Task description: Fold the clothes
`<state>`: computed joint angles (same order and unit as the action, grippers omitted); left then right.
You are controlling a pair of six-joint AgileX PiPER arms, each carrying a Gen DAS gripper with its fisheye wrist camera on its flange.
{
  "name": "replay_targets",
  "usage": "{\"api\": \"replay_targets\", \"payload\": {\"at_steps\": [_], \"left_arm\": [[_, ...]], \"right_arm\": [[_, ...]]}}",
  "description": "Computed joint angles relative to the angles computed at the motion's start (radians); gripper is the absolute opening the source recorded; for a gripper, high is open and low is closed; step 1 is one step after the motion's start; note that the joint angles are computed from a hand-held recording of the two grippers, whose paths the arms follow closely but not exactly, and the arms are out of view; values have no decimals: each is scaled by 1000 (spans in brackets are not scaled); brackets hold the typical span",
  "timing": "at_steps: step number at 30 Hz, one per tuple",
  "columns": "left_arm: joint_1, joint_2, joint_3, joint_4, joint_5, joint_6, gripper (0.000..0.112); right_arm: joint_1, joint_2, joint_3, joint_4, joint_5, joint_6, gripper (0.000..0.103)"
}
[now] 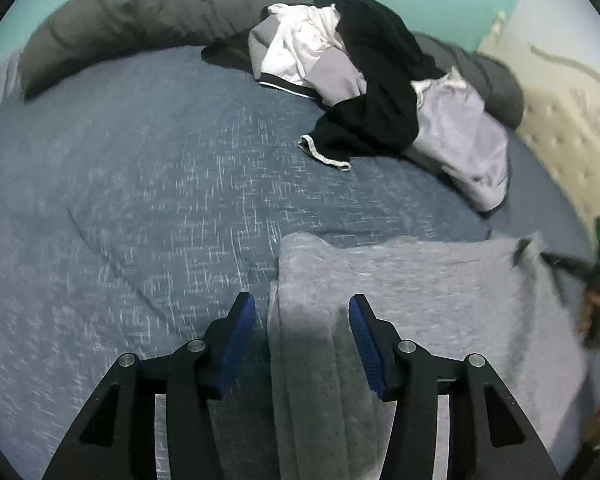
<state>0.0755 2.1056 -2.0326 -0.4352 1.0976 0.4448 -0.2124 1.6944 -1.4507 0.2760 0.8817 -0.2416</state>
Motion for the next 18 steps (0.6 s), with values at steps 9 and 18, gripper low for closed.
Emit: {"api": "replay_targets", "payload": {"at_steps": [9,18], "left_arm": [[-91,29,-23,143,-28,-16,46],[-93,2,35,167,-104,26,3]], "right_arm": [[1,13,-16,-1,19,-26,3],[7,18,-19,-10,16,-33,3]]}}
